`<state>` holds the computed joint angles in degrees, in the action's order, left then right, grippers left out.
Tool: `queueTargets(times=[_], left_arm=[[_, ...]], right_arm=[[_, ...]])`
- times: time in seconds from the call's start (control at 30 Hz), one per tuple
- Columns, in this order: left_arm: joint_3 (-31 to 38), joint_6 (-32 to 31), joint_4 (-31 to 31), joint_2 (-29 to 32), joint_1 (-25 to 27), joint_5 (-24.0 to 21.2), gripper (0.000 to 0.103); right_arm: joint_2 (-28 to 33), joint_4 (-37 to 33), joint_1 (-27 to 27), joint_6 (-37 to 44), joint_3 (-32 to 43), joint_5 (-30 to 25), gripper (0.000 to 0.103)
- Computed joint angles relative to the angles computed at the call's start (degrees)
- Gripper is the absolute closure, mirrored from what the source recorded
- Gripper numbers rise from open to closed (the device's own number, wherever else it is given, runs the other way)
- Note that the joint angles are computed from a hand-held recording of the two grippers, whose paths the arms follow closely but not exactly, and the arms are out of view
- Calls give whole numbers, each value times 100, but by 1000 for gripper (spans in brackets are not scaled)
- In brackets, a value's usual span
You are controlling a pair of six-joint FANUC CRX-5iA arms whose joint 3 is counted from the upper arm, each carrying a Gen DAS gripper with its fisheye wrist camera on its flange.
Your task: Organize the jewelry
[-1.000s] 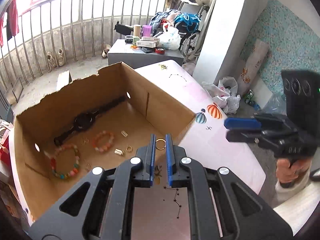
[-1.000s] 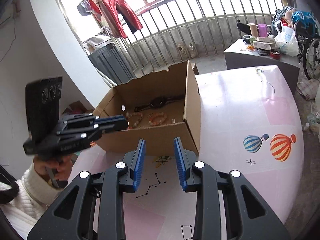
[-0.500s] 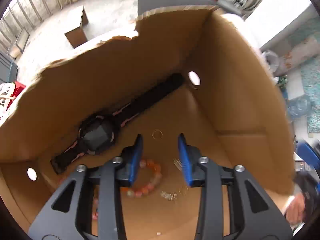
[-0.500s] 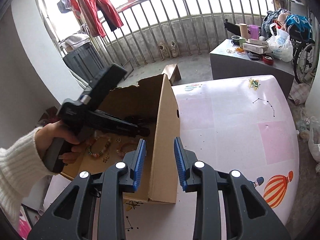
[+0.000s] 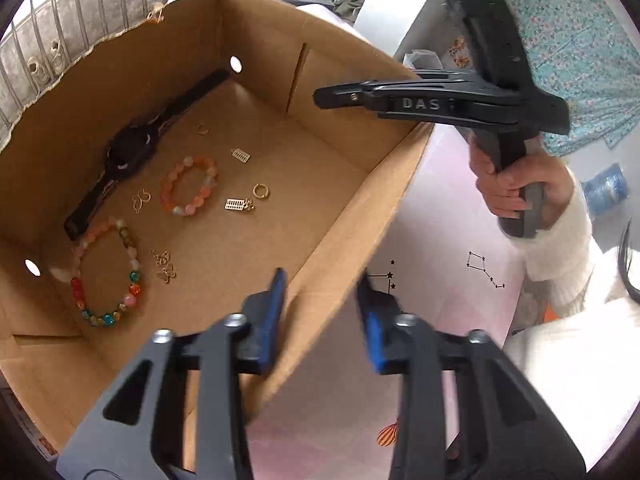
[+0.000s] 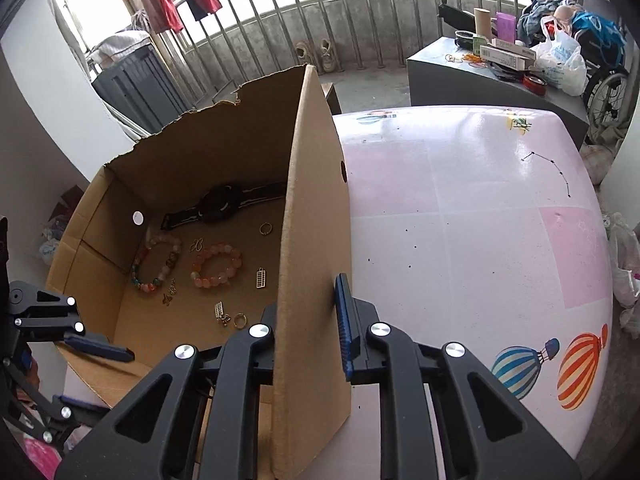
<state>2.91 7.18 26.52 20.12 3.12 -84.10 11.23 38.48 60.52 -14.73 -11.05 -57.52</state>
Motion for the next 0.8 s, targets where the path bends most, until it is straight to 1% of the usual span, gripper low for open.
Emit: queueTargets(times=[0.03, 0.1, 0.2, 0.27, 0.3, 0.33, 0.37, 0.4, 0.43, 0.47, 0.5, 0.53, 0.57, 0.6, 0.63, 0.67, 0.7, 0.77, 0.8], left_arm=[[40, 133, 35, 55, 15, -66, 81], [39, 218, 45, 92, 99, -230, 81], [-190, -3, 5, -77, 121, -268, 81], [-425, -139, 5, -233, 155, -323, 81], [-557, -267, 22, -335, 183, -277, 78], [-792, -491, 117, -521, 247, -125, 77], [-1073, -695, 290, -739, 327, 137, 69], [-1216, -810, 594, -860, 391, 410, 56], [-1598, -1008, 1011, -1130, 557, 714, 51], [-1930, -1143, 1405, -1330, 693, 873, 48], [-2251, -1253, 1808, -1488, 833, 954, 48], [-2585, -1390, 2272, -1654, 979, 1133, 48], [-3072, -1517, 2825, -1932, 1029, 1516, 48], [-3465, -1626, 3282, -2154, 991, 1852, 48], [-3738, -1742, 3603, -2290, 938, 2095, 48], [-4017, -1840, 4006, -2460, 770, 2573, 48], [-4173, -1880, 4233, -2556, 603, 2951, 48], [-4341, -1758, 4480, -2617, 353, 3481, 48], [-4406, -1735, 4586, -2614, 264, 3599, 48]], right_arm=[[-36, -10, 37, -50, -16, -17, 88], [-83, -219, 98, 95, 19, -134, 88], [-178, -353, 364, 49, -10, -370, 88], [-325, -341, 544, -235, -176, -412, 87], [-425, -288, 607, -468, -312, -361, 86], [-526, -138, 673, -772, -478, -312, 86], [-595, 46, 762, -1071, -595, -387, 86], [-606, 210, 858, -1271, -618, -545, 85], [-593, 476, 1005, -1482, -622, -805, 85], [-544, 767, 1159, -1625, -599, -1074, 83], [-481, 1064, 1311, -1691, -567, -1308, 83], [-369, 1250, 1430, -1628, -468, -1531, 80], [-275, 1425, 1495, -1518, -411, -1628, 72], [-240, 1659, 1549, -1436, -462, -1531, 72], [-173, 1838, 1580, -1300, -456, -1484, 72], [-53, 1925, 1594, -1068, -359, -1517, 72], [25, 1931, 1578, -810, -281, -1433, 72], [111, 1964, 1523, -541, -243, -1154, 72], [153, 1932, 1483, -420, -221, -1013, 71]])
